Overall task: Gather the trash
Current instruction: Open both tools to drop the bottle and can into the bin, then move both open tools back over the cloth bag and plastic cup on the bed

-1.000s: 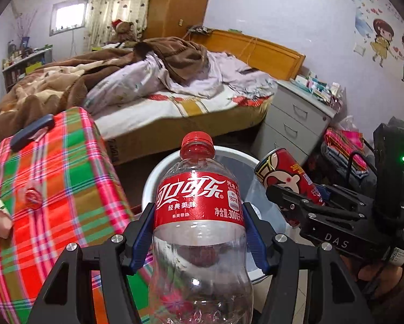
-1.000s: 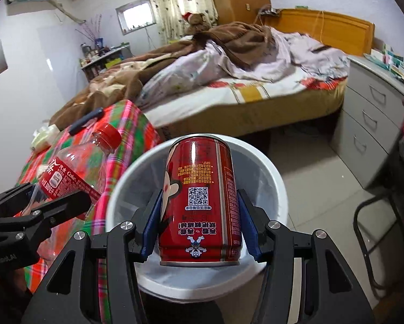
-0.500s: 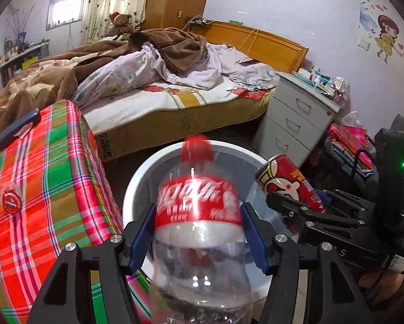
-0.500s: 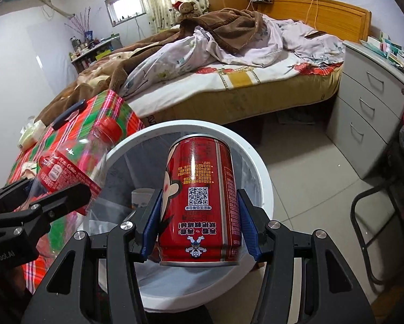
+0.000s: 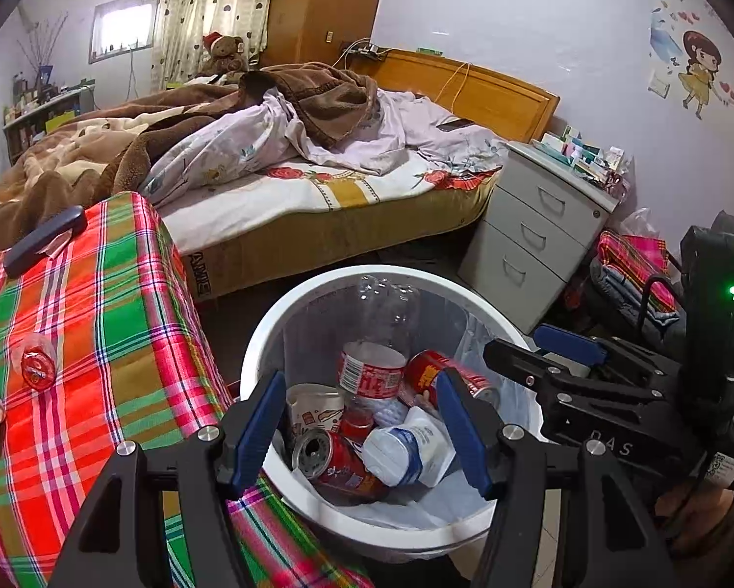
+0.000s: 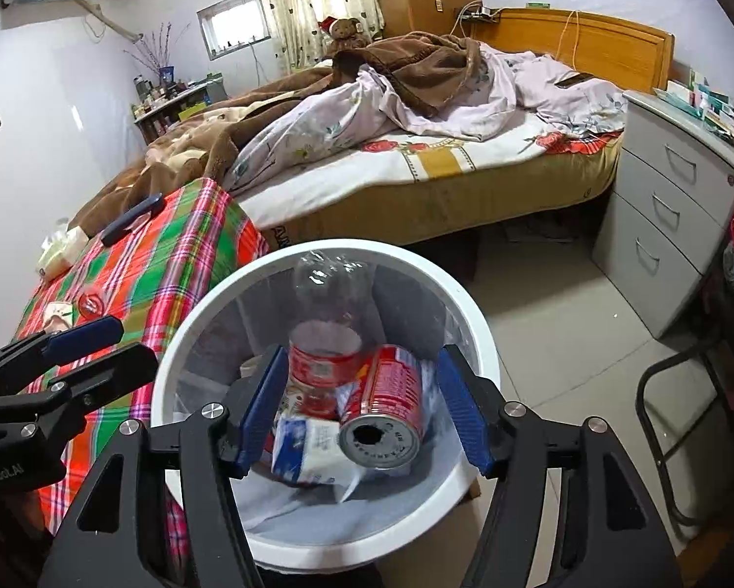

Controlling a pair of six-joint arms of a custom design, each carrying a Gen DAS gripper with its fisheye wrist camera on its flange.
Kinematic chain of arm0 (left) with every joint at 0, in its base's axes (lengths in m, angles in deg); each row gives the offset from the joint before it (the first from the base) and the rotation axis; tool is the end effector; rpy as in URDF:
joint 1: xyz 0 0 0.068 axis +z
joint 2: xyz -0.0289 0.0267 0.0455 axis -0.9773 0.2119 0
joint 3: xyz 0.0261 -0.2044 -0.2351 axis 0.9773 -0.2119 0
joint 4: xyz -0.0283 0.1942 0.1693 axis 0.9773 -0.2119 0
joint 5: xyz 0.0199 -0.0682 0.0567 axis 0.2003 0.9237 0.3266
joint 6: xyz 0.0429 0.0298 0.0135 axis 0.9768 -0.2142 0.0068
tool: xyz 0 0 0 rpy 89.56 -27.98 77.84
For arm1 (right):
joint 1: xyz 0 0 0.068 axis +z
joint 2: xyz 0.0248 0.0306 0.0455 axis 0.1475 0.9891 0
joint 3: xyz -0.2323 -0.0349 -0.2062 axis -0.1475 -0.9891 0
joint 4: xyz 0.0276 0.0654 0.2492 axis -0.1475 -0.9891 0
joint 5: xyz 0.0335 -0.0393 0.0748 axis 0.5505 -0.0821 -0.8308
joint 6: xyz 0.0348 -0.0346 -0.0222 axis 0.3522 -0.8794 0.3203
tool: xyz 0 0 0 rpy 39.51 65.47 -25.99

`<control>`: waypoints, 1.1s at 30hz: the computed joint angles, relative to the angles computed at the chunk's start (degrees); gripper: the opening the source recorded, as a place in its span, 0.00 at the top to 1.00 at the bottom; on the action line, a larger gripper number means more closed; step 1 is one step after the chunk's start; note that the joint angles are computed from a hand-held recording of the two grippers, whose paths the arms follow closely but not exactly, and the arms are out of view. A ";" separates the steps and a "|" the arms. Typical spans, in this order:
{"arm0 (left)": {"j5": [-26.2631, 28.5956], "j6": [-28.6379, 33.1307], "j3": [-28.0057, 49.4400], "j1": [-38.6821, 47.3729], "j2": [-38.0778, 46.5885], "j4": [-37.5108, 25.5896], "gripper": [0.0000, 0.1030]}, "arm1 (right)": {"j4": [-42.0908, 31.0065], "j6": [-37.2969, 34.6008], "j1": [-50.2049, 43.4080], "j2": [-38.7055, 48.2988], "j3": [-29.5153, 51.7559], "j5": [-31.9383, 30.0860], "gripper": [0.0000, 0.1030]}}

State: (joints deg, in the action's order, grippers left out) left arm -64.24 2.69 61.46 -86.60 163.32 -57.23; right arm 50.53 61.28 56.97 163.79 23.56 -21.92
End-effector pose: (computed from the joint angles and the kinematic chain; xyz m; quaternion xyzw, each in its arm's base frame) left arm 0.3283 -0.0664 0.0984 0.2365 0.8890 -0.1981 0.3383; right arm 0.2679 0.2734 0.0854 0.0853 0.9165 0.0318 0.3894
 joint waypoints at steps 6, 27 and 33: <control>0.38 0.67 -1.86 1.49 -1.95 0.30 0.38 | -0.99 0.17 0.83 -0.28 0.87 1.05 0.37; 4.12 5.90 -7.83 14.45 -9.60 0.05 0.38 | -2.71 -2.03 5.13 1.98 7.99 3.08 0.37; 5.89 7.38 -7.71 19.67 -10.11 -0.94 0.38 | -3.16 -3.72 5.91 3.98 11.75 2.48 0.37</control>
